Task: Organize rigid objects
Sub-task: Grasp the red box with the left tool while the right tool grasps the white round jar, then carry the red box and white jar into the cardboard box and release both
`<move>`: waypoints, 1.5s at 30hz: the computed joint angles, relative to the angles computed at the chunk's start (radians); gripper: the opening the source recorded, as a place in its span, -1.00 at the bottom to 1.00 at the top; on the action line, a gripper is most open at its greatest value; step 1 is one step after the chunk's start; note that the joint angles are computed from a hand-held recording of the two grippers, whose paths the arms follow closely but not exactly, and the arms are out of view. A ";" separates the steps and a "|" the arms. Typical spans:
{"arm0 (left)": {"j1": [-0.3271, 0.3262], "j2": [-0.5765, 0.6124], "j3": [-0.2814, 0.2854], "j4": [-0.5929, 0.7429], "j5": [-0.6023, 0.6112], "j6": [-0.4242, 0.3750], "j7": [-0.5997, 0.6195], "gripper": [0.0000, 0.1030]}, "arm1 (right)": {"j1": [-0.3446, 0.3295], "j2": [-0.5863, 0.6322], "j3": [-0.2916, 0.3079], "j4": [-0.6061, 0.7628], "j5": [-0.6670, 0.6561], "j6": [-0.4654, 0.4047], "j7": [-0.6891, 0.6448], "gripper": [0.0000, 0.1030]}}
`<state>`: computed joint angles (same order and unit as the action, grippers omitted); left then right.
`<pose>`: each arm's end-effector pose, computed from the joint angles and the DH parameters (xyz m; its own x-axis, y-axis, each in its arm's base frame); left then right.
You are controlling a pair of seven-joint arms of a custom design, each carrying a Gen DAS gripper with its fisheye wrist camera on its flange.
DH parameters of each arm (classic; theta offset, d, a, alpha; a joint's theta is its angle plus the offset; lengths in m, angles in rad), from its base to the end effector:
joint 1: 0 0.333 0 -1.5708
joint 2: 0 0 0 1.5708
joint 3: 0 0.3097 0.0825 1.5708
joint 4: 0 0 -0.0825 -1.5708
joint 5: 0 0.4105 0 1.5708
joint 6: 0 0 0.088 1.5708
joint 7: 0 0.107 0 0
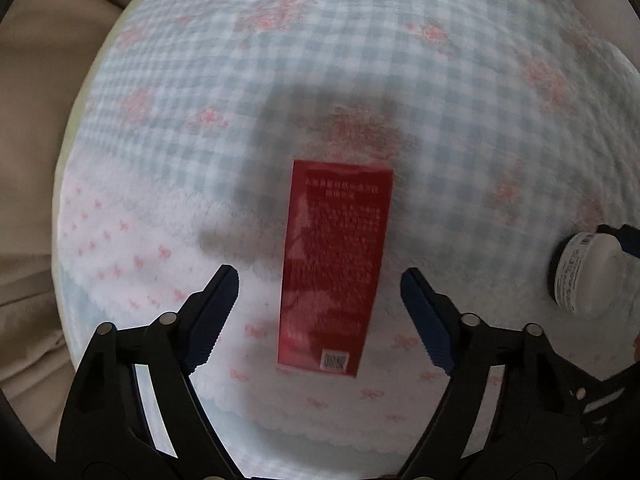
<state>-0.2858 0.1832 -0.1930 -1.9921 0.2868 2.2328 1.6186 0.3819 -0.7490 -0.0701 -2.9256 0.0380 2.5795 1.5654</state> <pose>0.5527 -0.2740 0.3580 -0.6223 -0.7564 -0.2016 -0.7669 0.6407 -0.0365 0.3386 0.1128 0.3856 0.3077 -0.9484 -0.0767 -0.8851 -0.2557 -0.3889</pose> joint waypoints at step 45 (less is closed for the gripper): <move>0.055 -0.590 -0.046 -0.263 -0.272 -0.035 -0.164 -0.28 | -0.051 -0.189 0.026 0.180 -0.012 -0.300 0.021 0.02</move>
<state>-0.2307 -0.4069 -0.2394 -2.2548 0.0152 2.1980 1.4548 0.3312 -0.9380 -0.0439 -2.7452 0.0256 2.2793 1.5865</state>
